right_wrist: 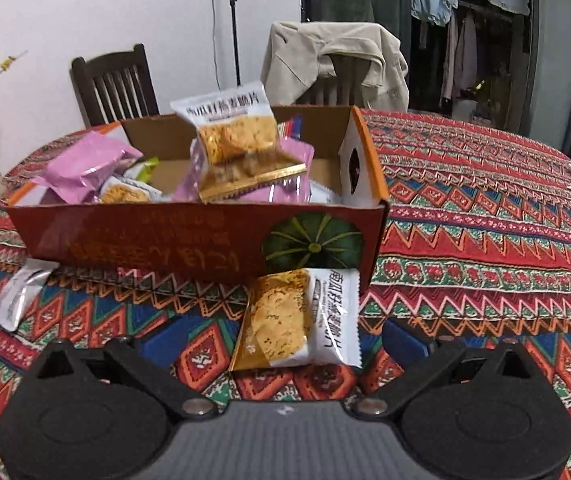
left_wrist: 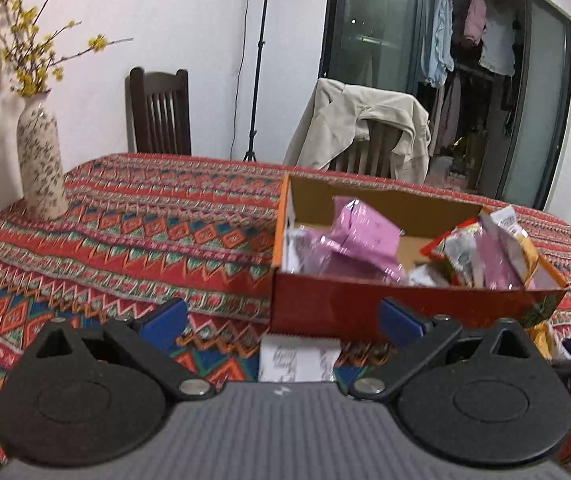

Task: Organize snacks
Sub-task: 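Move both tools back from the box to the snack pile, then grasp the yellow oat cracker packet with the right tool while the left tool grasps the white sachet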

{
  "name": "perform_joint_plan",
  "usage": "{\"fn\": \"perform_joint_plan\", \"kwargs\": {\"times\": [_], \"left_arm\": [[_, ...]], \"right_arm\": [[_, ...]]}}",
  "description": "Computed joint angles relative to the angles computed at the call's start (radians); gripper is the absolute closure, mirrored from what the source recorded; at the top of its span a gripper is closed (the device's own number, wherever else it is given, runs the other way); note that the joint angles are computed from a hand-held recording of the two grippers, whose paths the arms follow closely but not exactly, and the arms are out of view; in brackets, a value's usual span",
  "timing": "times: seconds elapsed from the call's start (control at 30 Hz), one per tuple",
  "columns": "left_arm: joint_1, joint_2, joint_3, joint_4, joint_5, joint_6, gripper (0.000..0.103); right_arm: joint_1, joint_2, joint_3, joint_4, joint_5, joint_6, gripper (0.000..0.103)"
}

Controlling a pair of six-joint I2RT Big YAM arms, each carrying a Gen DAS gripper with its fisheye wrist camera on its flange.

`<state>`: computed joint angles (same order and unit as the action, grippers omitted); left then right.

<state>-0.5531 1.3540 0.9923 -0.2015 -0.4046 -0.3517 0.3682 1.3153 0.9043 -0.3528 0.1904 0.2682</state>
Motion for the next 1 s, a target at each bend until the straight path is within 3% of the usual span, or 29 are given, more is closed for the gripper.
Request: {"fn": "perform_joint_plan", "kwargs": {"times": [0.2,0.7,0.73,0.8,0.83,0.9,1.0], "left_arm": [[0.003,-0.019,-0.023,-0.018,-0.005,-0.02,0.0],[-0.014,-0.043,-0.046,-0.062,-0.031,-0.068,0.0],[-0.016,-0.045,-0.048,-0.065,-0.034,-0.07,0.0],[-0.017,-0.05,-0.051,-0.073,-0.041,-0.074,0.0],[-0.017,-0.052,-0.053,-0.079,-0.046,-0.076,0.0],[-0.016,-0.055,-0.052,-0.091,-0.051,-0.082,0.0],[-0.018,-0.056,-0.053,-0.1,-0.06,-0.084,0.0]], "right_arm": [[0.014,0.084,0.055,-0.015,0.044,0.014,0.0],[0.008,0.071,0.018,0.048,0.039,-0.015,0.001],[0.006,0.067,0.015,0.051,0.03,-0.015,0.005],[0.011,0.048,-0.001,0.069,0.022,-0.028,0.038],[0.014,0.036,-0.009,0.074,0.021,-0.031,0.046],[0.019,0.019,-0.016,0.064,0.015,-0.032,0.054],[0.032,-0.006,-0.039,0.072,0.039,-0.035,0.056]]}}
